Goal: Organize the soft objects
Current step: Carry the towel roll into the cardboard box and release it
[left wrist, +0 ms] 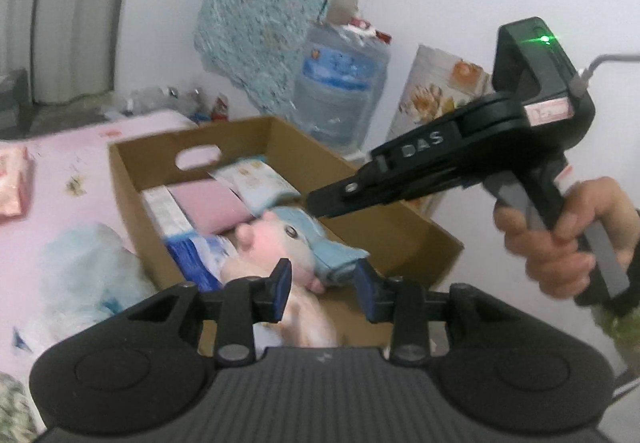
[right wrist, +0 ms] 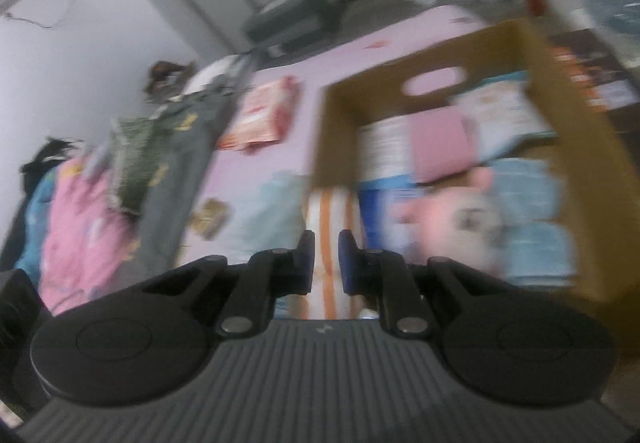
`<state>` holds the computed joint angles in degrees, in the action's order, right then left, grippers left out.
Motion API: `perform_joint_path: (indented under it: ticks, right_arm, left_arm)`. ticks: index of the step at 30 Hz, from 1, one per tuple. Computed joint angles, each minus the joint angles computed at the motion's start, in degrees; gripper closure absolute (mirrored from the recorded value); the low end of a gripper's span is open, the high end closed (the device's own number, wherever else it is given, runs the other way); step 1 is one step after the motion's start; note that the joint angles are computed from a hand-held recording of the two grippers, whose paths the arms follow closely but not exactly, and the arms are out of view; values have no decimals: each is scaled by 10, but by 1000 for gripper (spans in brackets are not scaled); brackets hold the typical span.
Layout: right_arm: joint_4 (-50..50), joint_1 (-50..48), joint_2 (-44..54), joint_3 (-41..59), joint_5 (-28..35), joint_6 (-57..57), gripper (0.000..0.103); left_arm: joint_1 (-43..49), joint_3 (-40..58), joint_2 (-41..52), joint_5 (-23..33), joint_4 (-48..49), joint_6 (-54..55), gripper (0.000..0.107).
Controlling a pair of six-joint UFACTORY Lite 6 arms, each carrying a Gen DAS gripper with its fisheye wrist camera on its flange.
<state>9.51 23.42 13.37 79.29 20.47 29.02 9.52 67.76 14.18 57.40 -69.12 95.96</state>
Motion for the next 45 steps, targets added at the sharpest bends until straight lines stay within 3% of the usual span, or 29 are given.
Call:
perform_joint_path:
  ticks: [4,12,15,17,19,24,26,29,32,37,40,45]
  right_arm:
    - [-34,-23,-30,-55,21,-14,91]
    - [77,-31,46,-6,41,-134,87]
    - [108,-21,102,62,62,-179,75]
    - [91,-8,151,126,92,-178,60]
    - [56,7,211,205,129,-160,53]
    - [-106,52,352,389,229,-77,46]
    - [-124,57,369,404,241,-71,54]
    - [-124,51,341,353,209,-56,62]
    - [-87,33,263,255,154,-56,63]
    - [-202,26,99,106,108,67,63]
    - [-305,19,48,59,133,168,62]
    - [-464,42,61,32,233,288,57]
  left_arm:
    - [-1,14,30,-15,10,-18,70]
    - [66,35,39,-10,13,-20,69]
    - [95,51,45,-10,11,-26,68]
    - [114,58,49,-14,5,-26,67]
    - [128,66,55,-25,-1,-29,66]
    - [155,87,83,-36,3,-54,66]
    - [159,90,92,-40,2,-59,66]
    - [164,94,102,-41,5,-61,66]
    - [165,92,106,-51,3,-51,66]
    - [176,101,120,-52,3,-49,63]
    - [182,105,127,-51,4,-46,59]
    - [188,105,127,-51,5,-42,56]
